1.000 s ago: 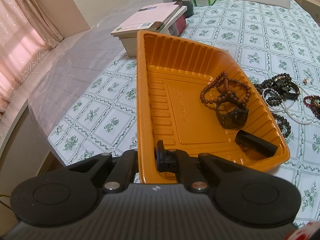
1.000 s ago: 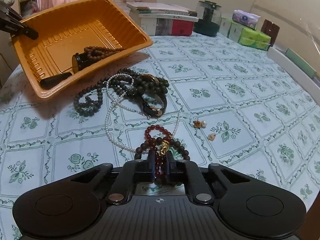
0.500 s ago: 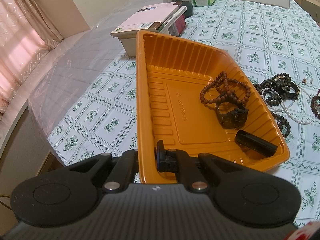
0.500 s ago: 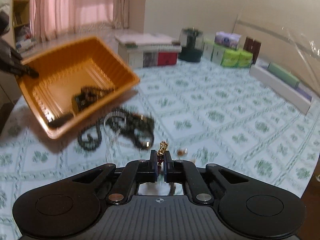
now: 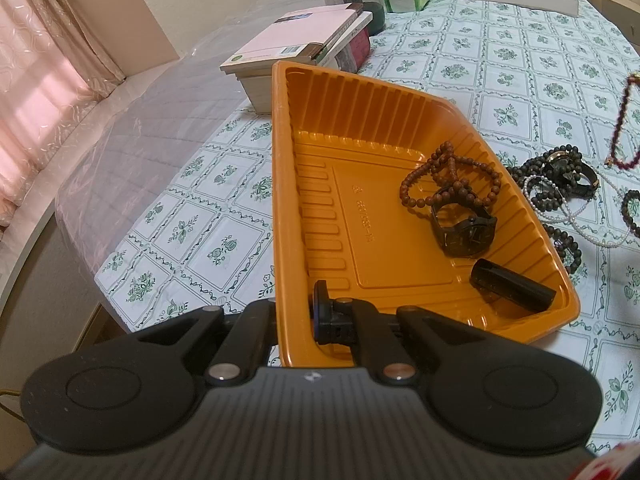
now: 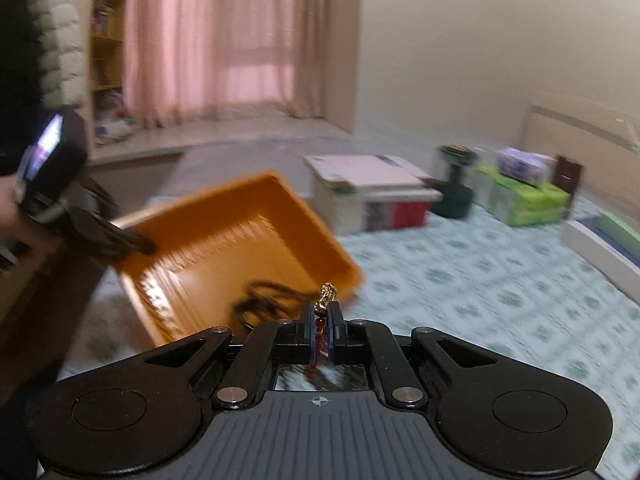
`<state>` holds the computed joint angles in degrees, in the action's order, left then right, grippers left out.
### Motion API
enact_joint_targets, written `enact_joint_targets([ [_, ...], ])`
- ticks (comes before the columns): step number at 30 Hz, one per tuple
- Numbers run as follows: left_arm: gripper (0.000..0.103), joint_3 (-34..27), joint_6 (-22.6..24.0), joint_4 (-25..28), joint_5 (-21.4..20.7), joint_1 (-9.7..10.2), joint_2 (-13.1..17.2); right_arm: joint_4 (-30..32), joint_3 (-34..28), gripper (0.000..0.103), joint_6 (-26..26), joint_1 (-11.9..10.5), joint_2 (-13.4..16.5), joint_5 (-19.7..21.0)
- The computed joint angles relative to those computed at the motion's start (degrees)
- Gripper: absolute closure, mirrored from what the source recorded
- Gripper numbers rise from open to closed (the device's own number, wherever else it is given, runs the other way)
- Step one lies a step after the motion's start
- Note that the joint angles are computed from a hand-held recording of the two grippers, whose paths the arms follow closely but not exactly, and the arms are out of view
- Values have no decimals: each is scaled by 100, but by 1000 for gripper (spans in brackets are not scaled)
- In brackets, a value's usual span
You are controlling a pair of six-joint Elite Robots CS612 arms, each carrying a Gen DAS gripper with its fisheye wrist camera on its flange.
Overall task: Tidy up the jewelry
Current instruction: 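Carry the red bracelet into the tray and open the right tool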
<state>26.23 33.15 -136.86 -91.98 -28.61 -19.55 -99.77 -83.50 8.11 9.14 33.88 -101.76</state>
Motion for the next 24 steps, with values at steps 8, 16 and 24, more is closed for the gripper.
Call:
enact_joint_targets([
  [8, 101, -28, 30, 33, -16, 5, 16, -590, 897, 98, -182, 18, -330, 967],
  [16, 101, -79, 24, 69, -23, 8, 41, -558, 1329, 98, -135, 14, -406, 1392],
  [24, 101, -89, 22, 78, -27, 10, 48, -537, 1335, 97, 71, 0, -347, 1407],
])
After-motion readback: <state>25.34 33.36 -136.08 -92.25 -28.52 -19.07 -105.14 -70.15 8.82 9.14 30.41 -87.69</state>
